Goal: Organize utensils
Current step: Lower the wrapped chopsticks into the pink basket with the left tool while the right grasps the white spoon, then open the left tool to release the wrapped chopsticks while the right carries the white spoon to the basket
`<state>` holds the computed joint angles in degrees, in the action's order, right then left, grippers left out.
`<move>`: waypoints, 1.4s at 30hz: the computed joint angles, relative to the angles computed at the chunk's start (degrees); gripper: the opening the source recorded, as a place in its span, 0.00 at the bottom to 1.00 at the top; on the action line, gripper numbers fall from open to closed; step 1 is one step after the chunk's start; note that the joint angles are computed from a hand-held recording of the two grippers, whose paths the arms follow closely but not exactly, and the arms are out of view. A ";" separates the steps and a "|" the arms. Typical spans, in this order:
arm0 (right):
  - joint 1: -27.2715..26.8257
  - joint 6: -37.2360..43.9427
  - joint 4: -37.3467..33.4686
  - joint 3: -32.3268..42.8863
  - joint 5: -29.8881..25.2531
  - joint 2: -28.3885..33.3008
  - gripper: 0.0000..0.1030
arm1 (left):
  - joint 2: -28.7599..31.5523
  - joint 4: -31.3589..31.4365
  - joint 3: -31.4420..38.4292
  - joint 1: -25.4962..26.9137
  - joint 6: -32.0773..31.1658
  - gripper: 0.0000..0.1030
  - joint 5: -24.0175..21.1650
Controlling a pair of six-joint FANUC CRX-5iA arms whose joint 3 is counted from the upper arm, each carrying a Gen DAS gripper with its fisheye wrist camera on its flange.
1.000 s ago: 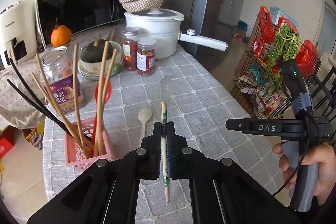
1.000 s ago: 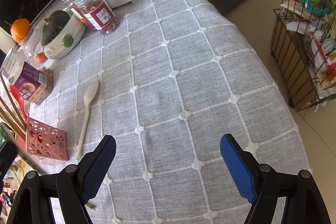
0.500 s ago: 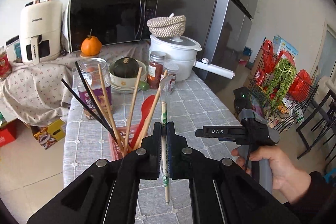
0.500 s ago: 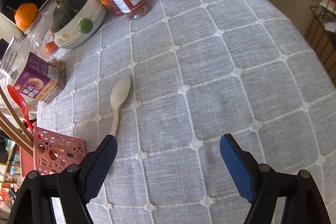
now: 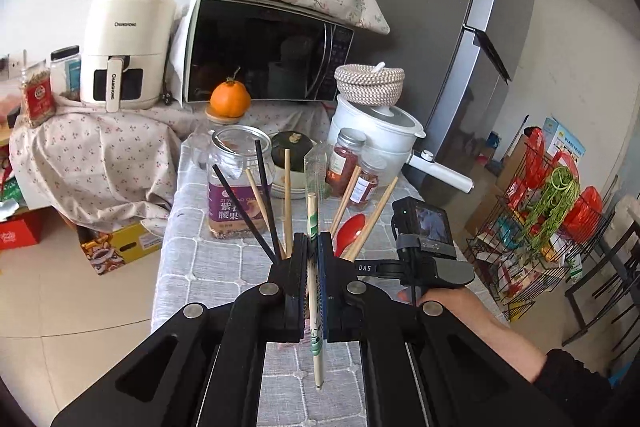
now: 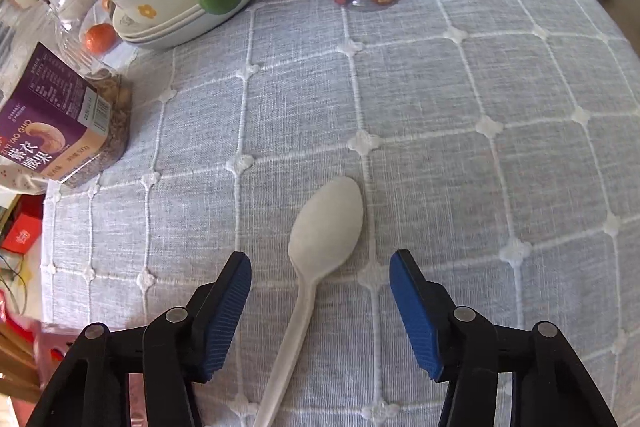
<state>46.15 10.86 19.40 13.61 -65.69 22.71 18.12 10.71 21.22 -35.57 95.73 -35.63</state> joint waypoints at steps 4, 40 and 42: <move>0.04 1.45 2.58 1.05 -2.44 2.26 0.38 | 0.31 0.82 0.11 0.70 0.34 0.05 0.36; 11.67 -28.69 37.41 -26.57 4.11 -21.80 0.33 | 7.79 -23.18 8.96 -4.31 20.84 0.05 4.49; 11.99 -30.21 39.58 -26.80 4.32 -21.77 0.33 | 8.98 -16.08 8.89 -3.10 15.04 0.05 2.94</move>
<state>58.14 -19.35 58.98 -13.19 -61.38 0.94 27.10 -5.37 30.11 -38.67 110.77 -32.69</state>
